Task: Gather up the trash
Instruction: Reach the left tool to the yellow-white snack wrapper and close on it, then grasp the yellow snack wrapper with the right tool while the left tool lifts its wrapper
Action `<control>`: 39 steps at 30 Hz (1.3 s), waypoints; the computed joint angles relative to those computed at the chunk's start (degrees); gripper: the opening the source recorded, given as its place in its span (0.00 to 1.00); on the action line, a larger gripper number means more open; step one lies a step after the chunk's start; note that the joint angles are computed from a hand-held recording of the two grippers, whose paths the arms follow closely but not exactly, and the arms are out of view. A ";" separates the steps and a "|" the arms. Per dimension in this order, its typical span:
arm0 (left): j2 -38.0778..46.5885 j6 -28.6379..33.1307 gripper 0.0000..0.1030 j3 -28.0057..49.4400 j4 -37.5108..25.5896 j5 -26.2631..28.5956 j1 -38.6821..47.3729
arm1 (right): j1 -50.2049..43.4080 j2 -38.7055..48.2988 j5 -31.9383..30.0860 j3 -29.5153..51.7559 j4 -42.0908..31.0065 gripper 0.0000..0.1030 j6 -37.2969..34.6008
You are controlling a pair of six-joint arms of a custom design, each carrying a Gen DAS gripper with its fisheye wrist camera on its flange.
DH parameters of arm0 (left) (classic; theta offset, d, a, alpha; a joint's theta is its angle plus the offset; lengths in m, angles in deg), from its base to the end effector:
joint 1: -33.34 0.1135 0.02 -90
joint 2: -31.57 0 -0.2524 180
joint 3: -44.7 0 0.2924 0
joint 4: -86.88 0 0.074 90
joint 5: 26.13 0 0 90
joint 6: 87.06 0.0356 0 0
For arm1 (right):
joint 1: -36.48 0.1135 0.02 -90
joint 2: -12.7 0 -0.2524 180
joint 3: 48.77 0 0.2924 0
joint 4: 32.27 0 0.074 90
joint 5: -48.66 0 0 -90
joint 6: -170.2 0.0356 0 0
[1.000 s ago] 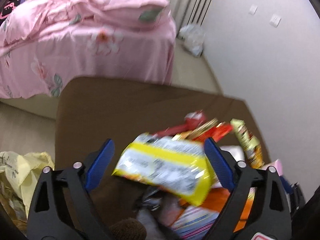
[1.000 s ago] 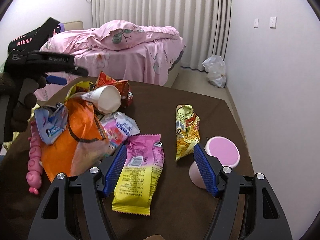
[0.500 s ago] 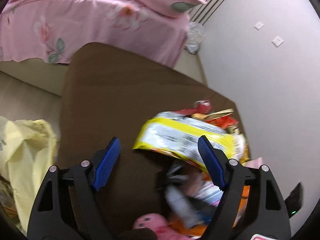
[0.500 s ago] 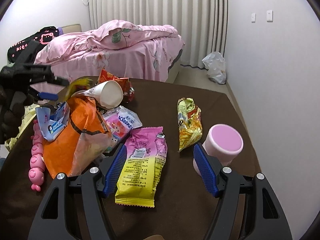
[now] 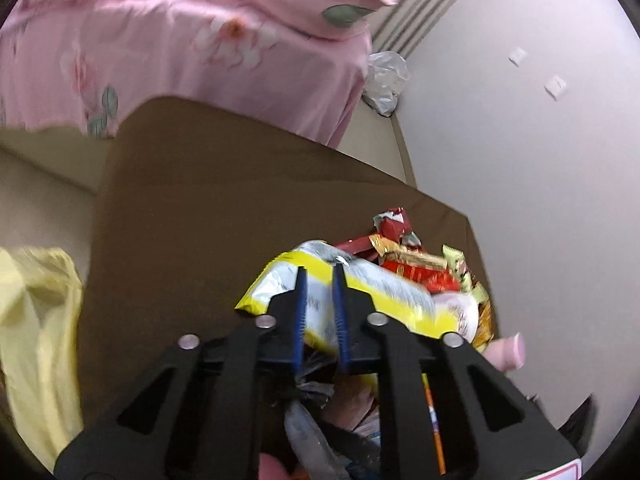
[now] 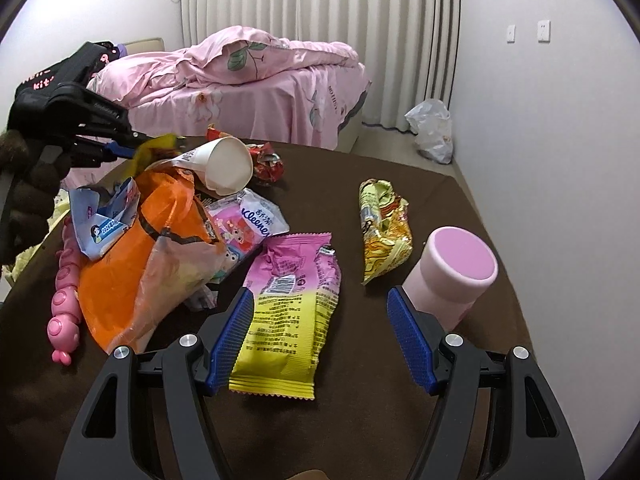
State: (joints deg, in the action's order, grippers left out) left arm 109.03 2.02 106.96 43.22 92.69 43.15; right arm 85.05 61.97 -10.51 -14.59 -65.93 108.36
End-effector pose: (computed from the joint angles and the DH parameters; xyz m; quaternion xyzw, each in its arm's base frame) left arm 0.3003 0.0345 0.1932 -0.0207 0.9352 -0.2189 0.2778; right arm 0.1504 0.1428 0.1500 -0.0677 0.9046 0.0157 0.4207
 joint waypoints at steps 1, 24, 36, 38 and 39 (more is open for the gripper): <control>-0.25 0.75 0.10 -0.12 -0.22 0.66 0.36 | -0.06 -0.06 0.04 0.35 -0.36 0.64 -0.32; -5.53 5.65 0.46 -4.43 3.95 -2.11 1.11 | -44.32 41.35 -50.02 36.59 -11.36 0.25 -31.21; -2.54 4.53 0.47 -3.16 1.09 3.26 5.02 | -39.94 23.38 -45.69 26.59 -7.02 0.09 -28.34; -1.19 3.49 0.47 -2.32 -0.23 5.01 5.93 | -37.07 19.71 -42.03 25.43 -6.47 0.09 -27.02; -0.24 2.82 0.47 -1.76 -0.88 5.68 6.06 | -35.35 17.49 -39.67 24.38 -6.03 0.09 -26.36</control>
State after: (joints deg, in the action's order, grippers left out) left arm 108.79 4.84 105.19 42.34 98.37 49.21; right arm 49.70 79.46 -50.18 9.79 -71.96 82.00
